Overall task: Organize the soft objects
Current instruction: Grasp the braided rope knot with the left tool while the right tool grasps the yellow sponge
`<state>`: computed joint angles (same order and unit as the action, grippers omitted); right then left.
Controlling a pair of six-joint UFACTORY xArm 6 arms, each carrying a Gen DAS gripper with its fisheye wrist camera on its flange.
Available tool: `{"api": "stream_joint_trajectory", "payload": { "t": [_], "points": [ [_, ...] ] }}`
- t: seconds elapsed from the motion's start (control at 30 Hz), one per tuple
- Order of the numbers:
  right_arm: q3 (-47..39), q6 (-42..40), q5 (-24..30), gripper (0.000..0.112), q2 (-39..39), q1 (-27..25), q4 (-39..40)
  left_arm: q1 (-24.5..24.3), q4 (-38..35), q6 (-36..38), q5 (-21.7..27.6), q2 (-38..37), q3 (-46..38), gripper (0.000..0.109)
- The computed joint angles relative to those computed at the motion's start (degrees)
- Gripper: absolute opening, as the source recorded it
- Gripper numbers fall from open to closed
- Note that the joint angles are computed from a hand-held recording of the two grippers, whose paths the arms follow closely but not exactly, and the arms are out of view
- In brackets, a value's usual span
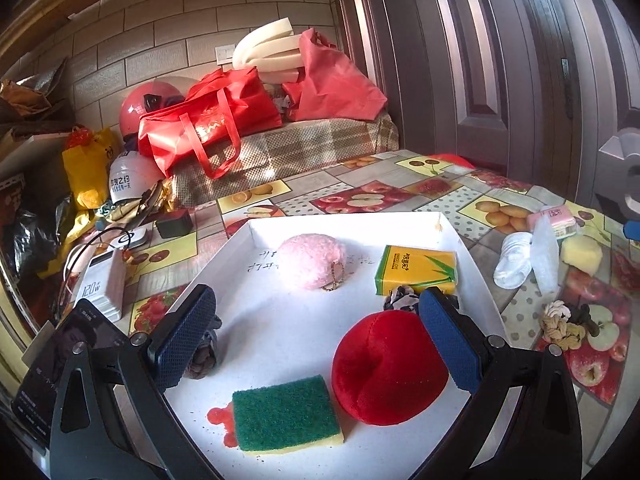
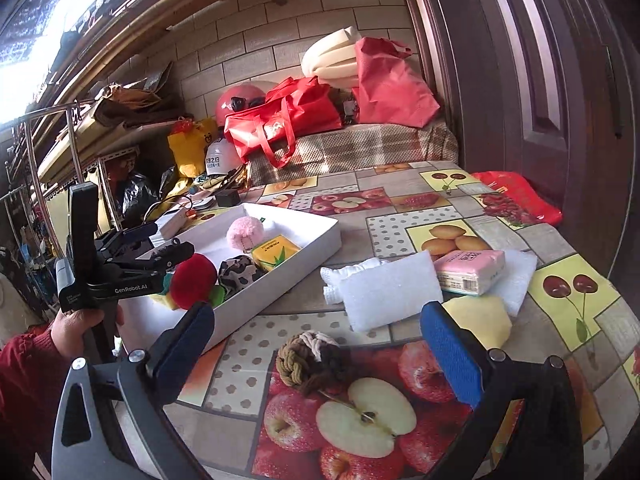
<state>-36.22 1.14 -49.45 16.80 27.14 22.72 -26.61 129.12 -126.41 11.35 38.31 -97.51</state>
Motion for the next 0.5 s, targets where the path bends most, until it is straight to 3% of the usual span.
{"api": "stream_joint_trajectory", "payload": {
  "t": [0.1,0.17,0.2,0.27,0.33,0.4,0.5],
  "points": [
    [2.96,0.91,-4.00,0.103,-1.09,-2.00,1.31,0.43,1.91,-5.64,-0.46,0.42,-0.99,0.102],
    [4.33,2.01,-5.79,0.103,-1.60,-3.78,1.05,0.40,-1.13,-4.73,1.97,-0.21,0.35,0.103],
    [4.73,2.09,-6.56,0.103,-1.64,-4.38,1.46,0.07,-1.14,-5.69,4.17,-1.09,1.88,0.103],
    [4.90,-0.45,-5.68,0.103,-2.19,-4.92,4.20,-1.83,2.45,-13.24,14.34,-5.72,9.71,0.103],
    [4.80,-3.16,-1.13,0.103,-3.46,-6.36,4.73,-3.08,5.98,-22.64,20.25,-9.92,16.49,0.103],
    [4.51,0.66,7.27,0.103,-5.08,-11.24,-3.72,-3.54,12.46,-31.27,16.98,-11.60,17.95,0.103],
    [1.91,7.55,17.96,0.103,-5.03,-17.01,-14.61,-6.33,19.96,-35.19,10.53,-10.92,15.41,0.103]
  ]
}}
